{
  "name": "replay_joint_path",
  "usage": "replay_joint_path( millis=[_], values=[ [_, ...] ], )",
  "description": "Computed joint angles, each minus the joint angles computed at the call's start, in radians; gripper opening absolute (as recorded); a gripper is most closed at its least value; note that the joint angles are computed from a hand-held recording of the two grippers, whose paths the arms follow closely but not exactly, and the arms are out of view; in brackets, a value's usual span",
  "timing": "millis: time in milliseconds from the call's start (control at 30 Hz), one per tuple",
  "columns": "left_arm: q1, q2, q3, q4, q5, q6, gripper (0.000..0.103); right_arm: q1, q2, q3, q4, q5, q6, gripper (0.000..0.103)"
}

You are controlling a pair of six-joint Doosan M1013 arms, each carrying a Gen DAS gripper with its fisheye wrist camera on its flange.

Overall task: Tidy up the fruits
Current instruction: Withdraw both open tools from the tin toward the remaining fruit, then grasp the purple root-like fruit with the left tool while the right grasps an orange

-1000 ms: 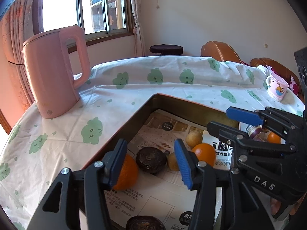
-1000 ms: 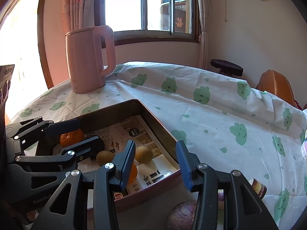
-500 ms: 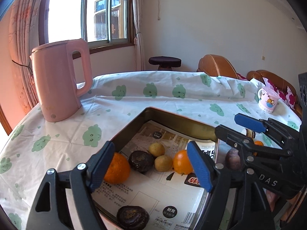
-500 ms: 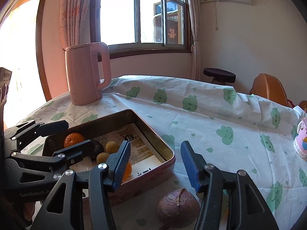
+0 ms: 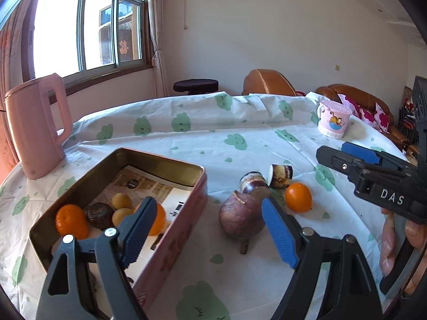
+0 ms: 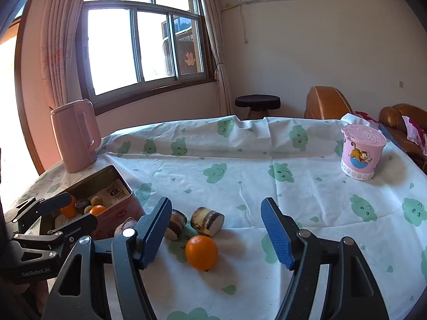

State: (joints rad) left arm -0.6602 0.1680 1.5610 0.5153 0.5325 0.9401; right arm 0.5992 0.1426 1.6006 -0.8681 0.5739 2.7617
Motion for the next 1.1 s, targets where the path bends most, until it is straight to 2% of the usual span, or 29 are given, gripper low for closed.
replay_joint_path(
  millis=[100,233,300,500,667,800,900,967,1100],
  values=[
    [-0.008,0.014,-0.020,-0.042,0.017,0.051,0.083,-0.010,0.001,0.001,0.065,0.004,-0.059,0.071],
    [-0.002,0.043,-0.061,-0.185,0.072,0.205,0.083,-0.017,0.013,-0.013,0.160,0.011,-0.167,0.071],
    [0.003,0.056,-0.080,-0.217,0.109,0.222,0.079,-0.021,0.022,-0.026,0.210,0.026,-0.220,0.071],
    [0.018,0.068,-0.093,-0.309,0.124,0.288,0.067,-0.041,0.047,-0.058,0.391,0.057,-0.386,0.071],
    [0.019,0.068,-0.093,-0.321,0.123,0.304,0.067,-0.058,0.064,-0.079,0.534,0.078,-0.521,0.058],
    [0.020,0.068,-0.092,-0.313,0.120,0.290,0.067,-0.073,0.077,-0.094,0.663,0.092,-0.642,0.058],
    [0.016,0.072,-0.098,-0.309,0.132,0.303,0.067,-0.076,0.090,-0.110,0.713,0.117,-0.696,0.048],
    [0.013,0.074,-0.100,-0.303,0.134,0.310,0.067,-0.077,0.093,-0.112,0.730,0.121,-0.714,0.035],
    [0.008,0.082,-0.110,-0.297,0.143,0.331,0.065,-0.080,0.087,-0.104,0.729,0.106,-0.702,0.034]
  ],
)
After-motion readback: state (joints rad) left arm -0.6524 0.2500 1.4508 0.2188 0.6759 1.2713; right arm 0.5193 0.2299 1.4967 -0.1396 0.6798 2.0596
